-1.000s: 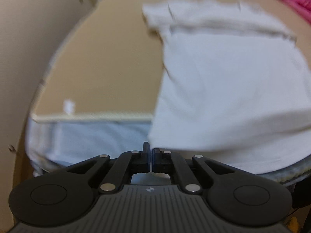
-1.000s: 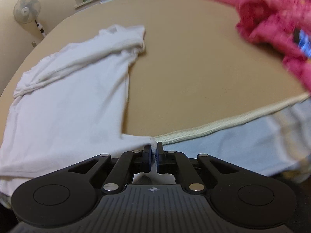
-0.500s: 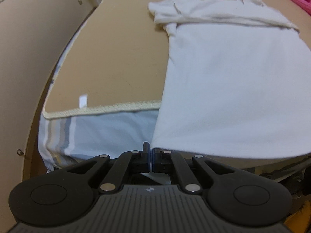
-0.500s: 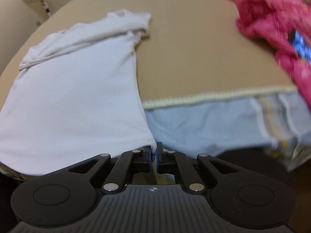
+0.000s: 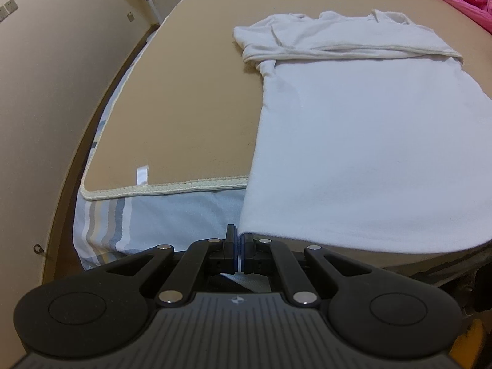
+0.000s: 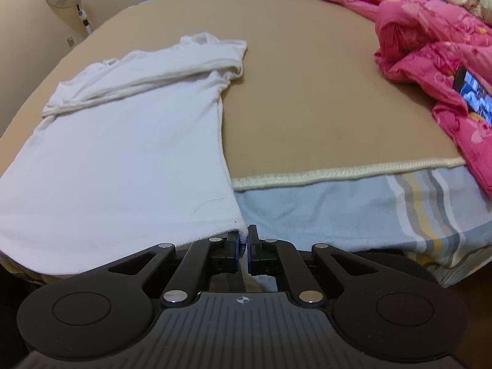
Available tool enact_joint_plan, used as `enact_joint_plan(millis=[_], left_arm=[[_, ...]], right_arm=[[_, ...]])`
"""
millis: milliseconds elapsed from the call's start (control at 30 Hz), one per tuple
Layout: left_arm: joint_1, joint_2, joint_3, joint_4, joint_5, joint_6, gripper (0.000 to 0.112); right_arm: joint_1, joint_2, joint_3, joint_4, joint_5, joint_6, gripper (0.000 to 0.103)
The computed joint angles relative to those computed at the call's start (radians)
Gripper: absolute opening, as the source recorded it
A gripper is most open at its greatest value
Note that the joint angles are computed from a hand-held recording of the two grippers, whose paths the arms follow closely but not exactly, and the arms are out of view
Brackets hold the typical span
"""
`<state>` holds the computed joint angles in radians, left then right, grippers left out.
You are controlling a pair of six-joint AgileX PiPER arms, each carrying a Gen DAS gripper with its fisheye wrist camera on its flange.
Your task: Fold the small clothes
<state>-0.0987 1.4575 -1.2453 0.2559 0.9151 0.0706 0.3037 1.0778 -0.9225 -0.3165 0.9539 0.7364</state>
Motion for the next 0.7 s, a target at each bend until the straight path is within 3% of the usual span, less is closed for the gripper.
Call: enact_joint_plan(millis=[333, 500, 600, 667, 700], left_arm=[[0.078, -0.029, 0.042, -0.046, 0.018, 0.042, 0.0], [0.198, 0.04, -0.024, -0.228, 0.084, 0.142, 0.002], [0.232, 0.079, -0.059, -0.272, 0.093, 0.148, 0.02], [0.245, 0.112, -0.092, -0.31, 0.099, 0.157, 0.05], [0.253, 0.136, -0.115, -0.345, 0.107, 0.175, 0.057]], right_arm=[[0.023, -0.043, -0.005, 0.004, 0.03, -0.02, 0.004], [-0.027, 0.001, 0.014, 0.065, 0.004, -0.058, 0.004], [-0.06, 0.03, 0.01, 0.111, 0.038, -0.11, 0.004], [-0.084, 0.056, 0.001, 0.123, 0.094, -0.117, 0.009], [-0.113, 0.059, 0.001, 0.146, 0.109, -0.128, 0.014]])
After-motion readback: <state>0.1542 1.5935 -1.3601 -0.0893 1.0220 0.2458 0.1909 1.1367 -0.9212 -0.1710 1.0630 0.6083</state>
